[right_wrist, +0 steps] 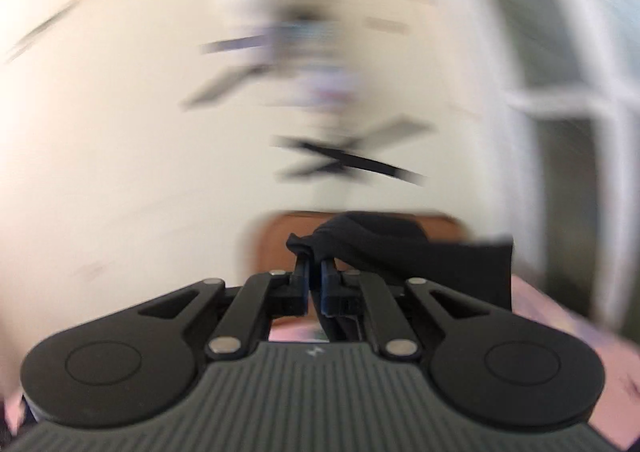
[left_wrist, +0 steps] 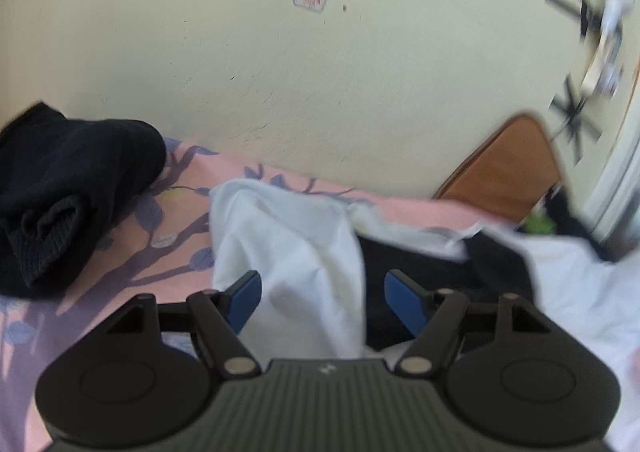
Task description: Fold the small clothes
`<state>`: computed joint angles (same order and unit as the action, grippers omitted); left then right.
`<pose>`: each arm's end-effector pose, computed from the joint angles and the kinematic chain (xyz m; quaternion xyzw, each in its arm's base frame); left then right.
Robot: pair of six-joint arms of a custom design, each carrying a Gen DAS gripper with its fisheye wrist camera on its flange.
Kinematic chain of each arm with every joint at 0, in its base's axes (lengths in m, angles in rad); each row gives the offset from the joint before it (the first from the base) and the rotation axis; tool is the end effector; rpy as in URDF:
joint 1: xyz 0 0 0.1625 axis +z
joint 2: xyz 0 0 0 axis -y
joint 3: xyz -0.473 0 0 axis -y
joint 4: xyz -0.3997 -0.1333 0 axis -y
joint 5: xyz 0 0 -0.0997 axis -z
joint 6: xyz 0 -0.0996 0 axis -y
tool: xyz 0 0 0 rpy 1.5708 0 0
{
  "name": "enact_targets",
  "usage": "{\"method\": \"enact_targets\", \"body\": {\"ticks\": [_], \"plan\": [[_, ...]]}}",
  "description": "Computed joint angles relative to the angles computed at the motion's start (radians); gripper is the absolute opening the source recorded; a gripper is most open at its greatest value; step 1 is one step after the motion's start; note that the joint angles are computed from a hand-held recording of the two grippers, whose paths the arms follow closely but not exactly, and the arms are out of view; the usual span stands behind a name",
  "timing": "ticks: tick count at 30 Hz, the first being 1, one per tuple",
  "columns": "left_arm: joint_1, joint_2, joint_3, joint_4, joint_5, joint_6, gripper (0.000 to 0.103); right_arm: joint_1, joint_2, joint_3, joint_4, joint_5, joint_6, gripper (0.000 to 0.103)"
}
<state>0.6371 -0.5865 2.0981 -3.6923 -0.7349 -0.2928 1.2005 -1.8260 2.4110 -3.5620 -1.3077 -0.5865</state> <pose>-0.3089 -0.4863 0.0276 0.1589 0.8658 -0.4472 0.1587 0.0308 -0.3606 0.4821 0.1659 -0.7427 0.6151 0.2063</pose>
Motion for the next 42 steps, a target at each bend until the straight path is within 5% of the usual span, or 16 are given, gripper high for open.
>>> {"method": "enact_targets", "body": {"ticks": [3, 7, 9, 14, 16, 21, 26, 27, 28, 31, 33, 36, 39, 42], "plan": [[0.009, -0.015, 0.026, -0.109, -0.055, 0.009, 0.08, 0.196, 0.155, -0.013, 0.036, -0.088, -0.129, 0.014], [0.024, -0.027, 0.032, -0.11, -0.057, -0.005, 0.082, 0.306, 0.301, -0.034, 0.339, -0.199, -0.219, 0.052], [0.038, -0.037, 0.031, -0.076, -0.073, -0.044, 0.083, 0.316, 0.331, -0.015, 0.412, -0.263, -0.254, 0.046], [0.056, -0.042, 0.028, -0.06, -0.143, -0.076, 0.083, 0.155, 0.155, 0.034, 0.523, -0.094, -0.299, 0.052], [0.05, -0.036, 0.027, -0.057, -0.163, -0.068, 0.083, 0.114, 0.116, 0.02, 0.458, -0.07, -0.259, 0.063], [0.025, -0.008, 0.009, -0.015, -0.184, 0.02, 0.079, 0.11, 0.23, -0.102, 0.268, -0.29, -0.09, 0.07], [0.013, 0.009, -0.012, 0.075, -0.15, 0.053, 0.063, 0.092, 0.352, -0.242, 0.411, -0.387, 0.027, 0.078], [0.014, 0.007, -0.015, 0.095, -0.148, 0.045, 0.06, 0.098, 0.382, -0.251, 0.394, -0.423, 0.02, 0.06], [0.015, 0.003, -0.018, 0.121, -0.14, 0.029, 0.055, 0.094, 0.391, -0.241, 0.372, -0.443, -0.005, 0.008], [0.03, -0.005, -0.022, 0.15, -0.157, -0.005, 0.053, 0.087, 0.452, -0.233, 0.171, -0.482, -0.023, 0.01], [0.03, -0.005, -0.021, 0.152, -0.156, -0.005, 0.053, 0.087, 0.461, -0.23, 0.15, -0.485, 0.004, 0.01], [0.021, -0.003, -0.025, 0.172, -0.134, 0.007, 0.056, 0.119, 0.466, -0.192, 0.075, -0.52, -0.104, 0.02], [0.016, -0.004, -0.025, 0.176, -0.13, 0.011, 0.058, 0.081, 0.347, -0.118, 0.13, -0.371, -0.105, 0.049], [0.016, -0.005, -0.021, 0.161, -0.138, 0.013, 0.063, 0.033, 0.206, -0.041, 0.217, -0.272, -0.138, 0.053]]}}
